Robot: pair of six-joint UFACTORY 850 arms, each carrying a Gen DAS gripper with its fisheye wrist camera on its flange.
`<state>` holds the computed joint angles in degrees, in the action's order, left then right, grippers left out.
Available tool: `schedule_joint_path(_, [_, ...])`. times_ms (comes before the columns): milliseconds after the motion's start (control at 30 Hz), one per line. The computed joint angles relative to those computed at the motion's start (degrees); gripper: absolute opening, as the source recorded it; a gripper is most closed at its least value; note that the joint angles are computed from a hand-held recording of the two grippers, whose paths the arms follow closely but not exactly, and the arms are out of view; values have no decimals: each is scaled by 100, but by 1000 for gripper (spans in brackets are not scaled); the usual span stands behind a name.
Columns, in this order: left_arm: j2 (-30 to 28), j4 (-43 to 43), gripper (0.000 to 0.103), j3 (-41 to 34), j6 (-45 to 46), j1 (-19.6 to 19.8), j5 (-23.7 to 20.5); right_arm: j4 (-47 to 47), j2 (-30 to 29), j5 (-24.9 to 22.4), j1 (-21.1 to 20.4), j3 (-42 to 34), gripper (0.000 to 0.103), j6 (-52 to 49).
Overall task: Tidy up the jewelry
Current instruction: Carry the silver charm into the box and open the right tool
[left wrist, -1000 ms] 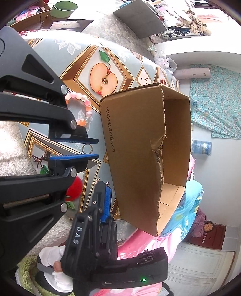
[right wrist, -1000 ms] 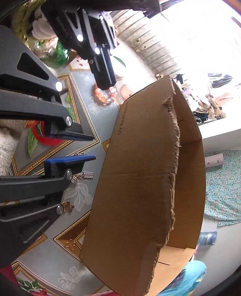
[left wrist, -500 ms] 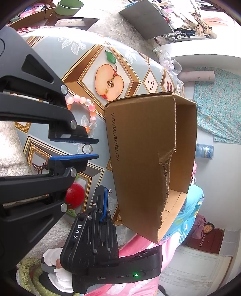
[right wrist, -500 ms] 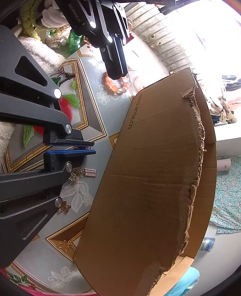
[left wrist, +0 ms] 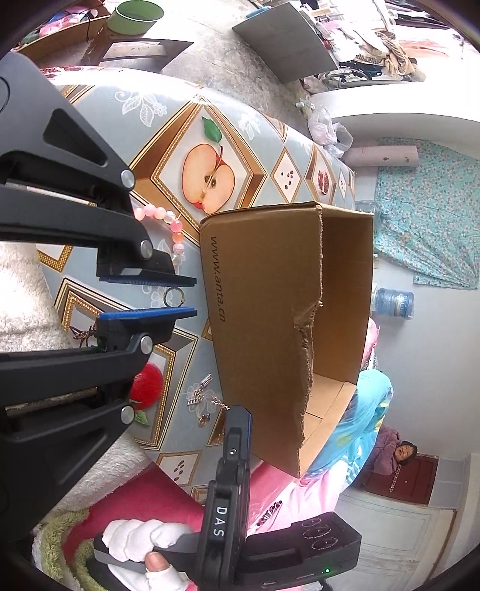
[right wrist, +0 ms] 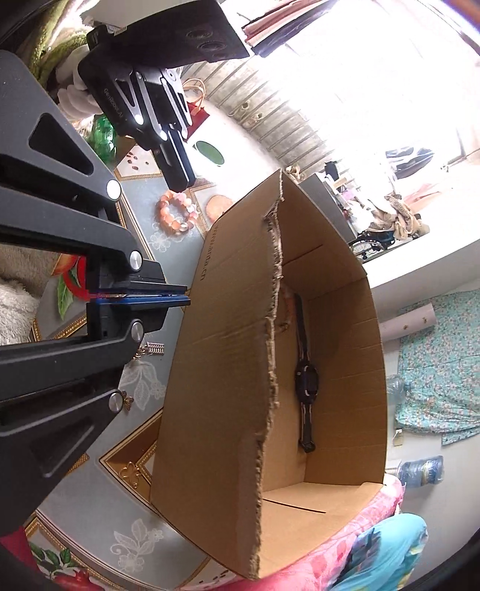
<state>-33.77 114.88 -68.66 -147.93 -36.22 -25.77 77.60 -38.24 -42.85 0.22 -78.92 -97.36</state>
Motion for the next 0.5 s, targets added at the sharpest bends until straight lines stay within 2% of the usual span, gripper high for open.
schedule_joint_path(200, [278,371,10,64,-5,-82,-188,370,305,-250,-78,34,1,-326])
schedule_joint_path(300, [443,886,10,5,-247,-37,-177,624,355,-434,-83,-81,1,-473])
schedule_joint_path(500, [299,1308,10,-620,-34,125,-46,760,127,-611,-70,-721,1,-333])
